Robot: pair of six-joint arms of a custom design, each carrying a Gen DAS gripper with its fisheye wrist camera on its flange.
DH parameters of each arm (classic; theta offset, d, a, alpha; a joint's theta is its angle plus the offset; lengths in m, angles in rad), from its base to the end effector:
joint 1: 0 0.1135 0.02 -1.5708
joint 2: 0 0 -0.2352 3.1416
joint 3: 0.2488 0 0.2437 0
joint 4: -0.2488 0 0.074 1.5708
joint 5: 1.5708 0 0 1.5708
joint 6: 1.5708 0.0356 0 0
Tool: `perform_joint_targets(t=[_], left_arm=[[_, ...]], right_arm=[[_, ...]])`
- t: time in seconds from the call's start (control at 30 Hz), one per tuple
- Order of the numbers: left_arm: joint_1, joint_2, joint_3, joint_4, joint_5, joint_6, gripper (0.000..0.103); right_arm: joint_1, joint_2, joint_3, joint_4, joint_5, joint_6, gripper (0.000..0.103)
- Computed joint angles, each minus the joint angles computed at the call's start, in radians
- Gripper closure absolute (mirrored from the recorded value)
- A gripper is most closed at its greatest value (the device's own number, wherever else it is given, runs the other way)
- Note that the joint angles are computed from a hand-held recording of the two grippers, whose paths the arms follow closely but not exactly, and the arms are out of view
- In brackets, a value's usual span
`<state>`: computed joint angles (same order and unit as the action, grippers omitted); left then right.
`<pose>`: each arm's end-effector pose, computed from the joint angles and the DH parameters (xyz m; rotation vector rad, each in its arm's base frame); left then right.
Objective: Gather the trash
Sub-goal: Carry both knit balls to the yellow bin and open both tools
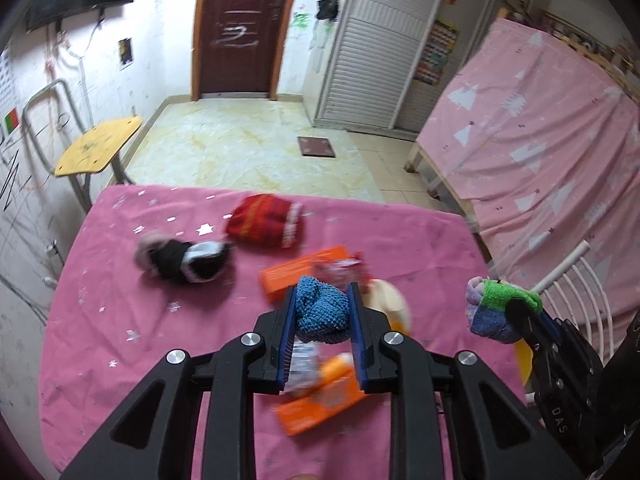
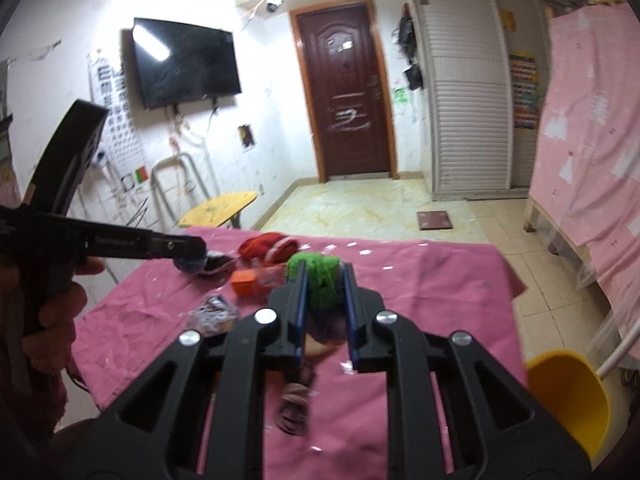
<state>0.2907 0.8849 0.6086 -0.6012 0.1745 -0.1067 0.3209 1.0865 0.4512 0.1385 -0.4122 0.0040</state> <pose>0.1784 0.0469 0.2049 -0.4049 2.4006 -0.1312 0.2137 0.0861 0.1790 -0.5796 1.9986 0.6249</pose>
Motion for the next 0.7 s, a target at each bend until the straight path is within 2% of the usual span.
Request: perform_joint_targets(t=[0.2, 0.4, 0.53, 0.7], left_arm=[[-0.312, 0.035, 0.041, 0.013, -0.164, -0.153, 0.086], [-0.605, 0.209, 0.143, 0.068, -0.289, -0.289, 0.086], [-0.736, 0.342, 0.227, 0.104, -0.327, -0.347, 0.086], [-0.868, 0.534, 0.358, 0.146, -0.343, -0.405, 0.086]], right_arm=[[-0.278, -0.049, -0.045, -0.006, -0.143, -0.027, 0.088], [-0.56, 0.011, -0.044, 0.005, -0.286, -0.065, 0.088], [-0.685, 0.089, -0.022, 0.038, -0.322, -0.08, 0.088], [-0.774, 0.186, 0.013, 0.086, -0.307, -0.084, 0.087]])
